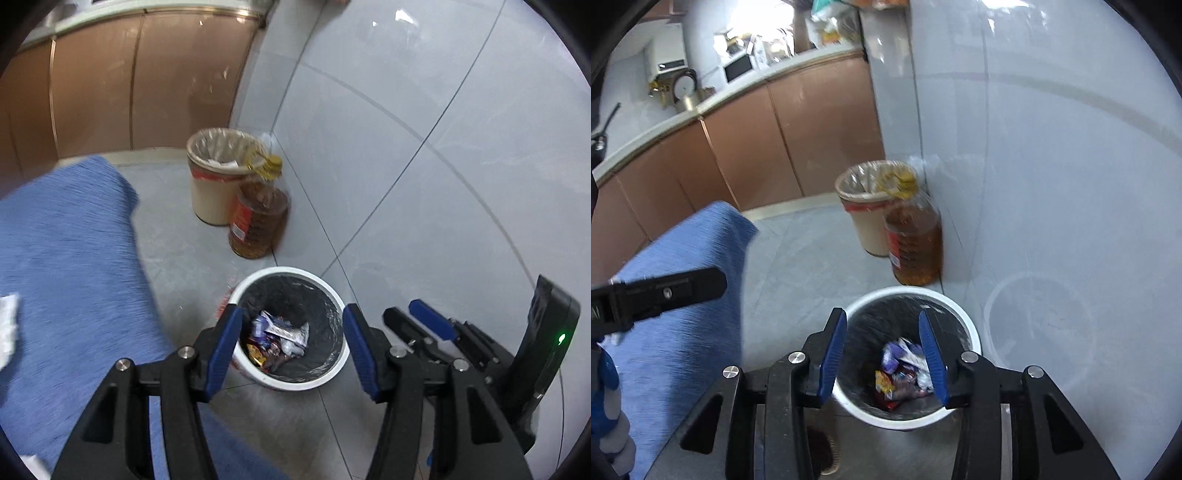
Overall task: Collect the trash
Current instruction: 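Move both open tools back above the remaining trash on the towel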
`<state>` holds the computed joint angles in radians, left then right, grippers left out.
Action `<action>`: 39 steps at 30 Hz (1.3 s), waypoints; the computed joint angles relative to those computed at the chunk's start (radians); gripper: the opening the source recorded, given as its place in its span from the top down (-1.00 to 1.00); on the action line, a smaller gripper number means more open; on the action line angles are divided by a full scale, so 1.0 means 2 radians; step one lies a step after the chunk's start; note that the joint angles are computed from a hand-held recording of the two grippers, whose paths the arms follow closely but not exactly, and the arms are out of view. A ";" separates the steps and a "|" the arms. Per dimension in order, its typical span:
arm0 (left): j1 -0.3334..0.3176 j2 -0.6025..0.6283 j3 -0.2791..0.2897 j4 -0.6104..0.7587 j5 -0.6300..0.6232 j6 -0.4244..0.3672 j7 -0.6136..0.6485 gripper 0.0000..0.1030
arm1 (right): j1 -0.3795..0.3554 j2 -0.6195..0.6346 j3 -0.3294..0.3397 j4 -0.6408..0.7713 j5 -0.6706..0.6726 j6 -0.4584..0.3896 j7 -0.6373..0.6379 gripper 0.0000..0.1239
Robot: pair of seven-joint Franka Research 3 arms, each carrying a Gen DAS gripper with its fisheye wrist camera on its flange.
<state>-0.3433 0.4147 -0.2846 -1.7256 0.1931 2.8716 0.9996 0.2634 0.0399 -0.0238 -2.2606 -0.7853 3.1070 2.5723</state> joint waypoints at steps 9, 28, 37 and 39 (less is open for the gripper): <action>-0.001 -0.201 0.044 -0.191 0.119 0.051 -0.130 -0.08 | -0.030 -0.085 0.067 -0.014 -0.067 0.016 0.055 0.28; 0.086 -0.657 0.002 -0.494 0.131 -0.035 -0.224 -0.11 | 0.003 -0.199 0.139 -0.043 0.062 0.061 -0.094 0.27; 0.069 -0.779 -0.002 -0.544 0.110 -0.105 -0.221 -0.11 | 0.042 -0.226 0.135 -0.057 0.115 0.074 -0.155 0.27; 0.066 -0.794 -0.002 -0.551 0.107 -0.113 -0.222 -0.11 | 0.049 -0.228 0.136 -0.057 0.127 0.073 -0.168 0.27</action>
<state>-0.2106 -1.1740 -0.2890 -2.8277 0.4062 2.6454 0.5562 0.3608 -0.4165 0.2475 -2.3755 -0.5316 3.2540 2.2369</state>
